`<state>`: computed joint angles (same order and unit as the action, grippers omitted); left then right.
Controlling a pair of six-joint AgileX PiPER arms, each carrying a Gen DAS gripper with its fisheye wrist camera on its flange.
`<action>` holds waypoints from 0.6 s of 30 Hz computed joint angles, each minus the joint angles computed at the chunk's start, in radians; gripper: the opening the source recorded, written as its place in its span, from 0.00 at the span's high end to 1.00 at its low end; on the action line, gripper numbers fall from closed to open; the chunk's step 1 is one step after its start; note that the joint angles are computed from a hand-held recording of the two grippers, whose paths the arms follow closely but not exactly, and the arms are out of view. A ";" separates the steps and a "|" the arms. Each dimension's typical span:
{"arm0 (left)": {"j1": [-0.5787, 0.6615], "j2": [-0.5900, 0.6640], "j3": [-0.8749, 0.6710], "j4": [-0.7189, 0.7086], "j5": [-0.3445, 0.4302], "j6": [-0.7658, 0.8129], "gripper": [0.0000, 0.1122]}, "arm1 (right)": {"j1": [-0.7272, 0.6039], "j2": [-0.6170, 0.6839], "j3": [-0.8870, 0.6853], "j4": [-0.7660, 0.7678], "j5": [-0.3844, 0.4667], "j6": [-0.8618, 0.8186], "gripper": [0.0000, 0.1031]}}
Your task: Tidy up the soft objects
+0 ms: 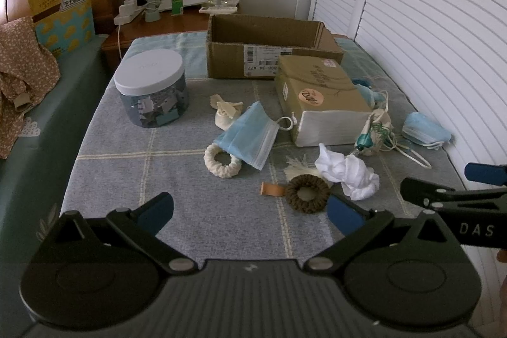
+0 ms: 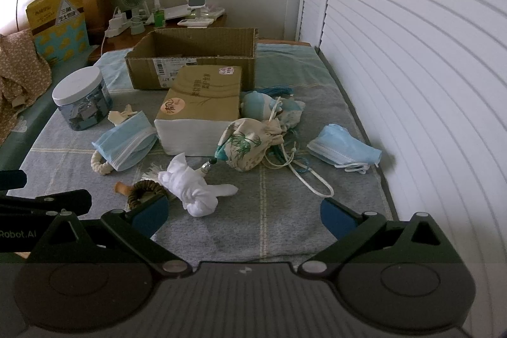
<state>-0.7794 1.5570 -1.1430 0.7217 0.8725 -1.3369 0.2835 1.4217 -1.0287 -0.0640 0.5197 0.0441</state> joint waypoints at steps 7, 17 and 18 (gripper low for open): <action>0.000 0.001 -0.002 0.000 0.001 0.000 0.09 | -0.002 0.001 -0.002 0.003 0.002 -0.004 0.00; 0.000 0.001 -0.001 0.000 0.000 -0.002 0.09 | -0.003 0.004 -0.006 0.001 0.004 -0.005 0.00; -0.001 0.001 -0.002 -0.001 0.001 -0.002 0.09 | -0.003 0.004 -0.006 0.000 0.004 -0.003 0.00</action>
<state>-0.7805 1.5585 -1.1447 0.7211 0.8733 -1.3388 0.2810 1.4258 -1.0352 -0.0642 0.5235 0.0406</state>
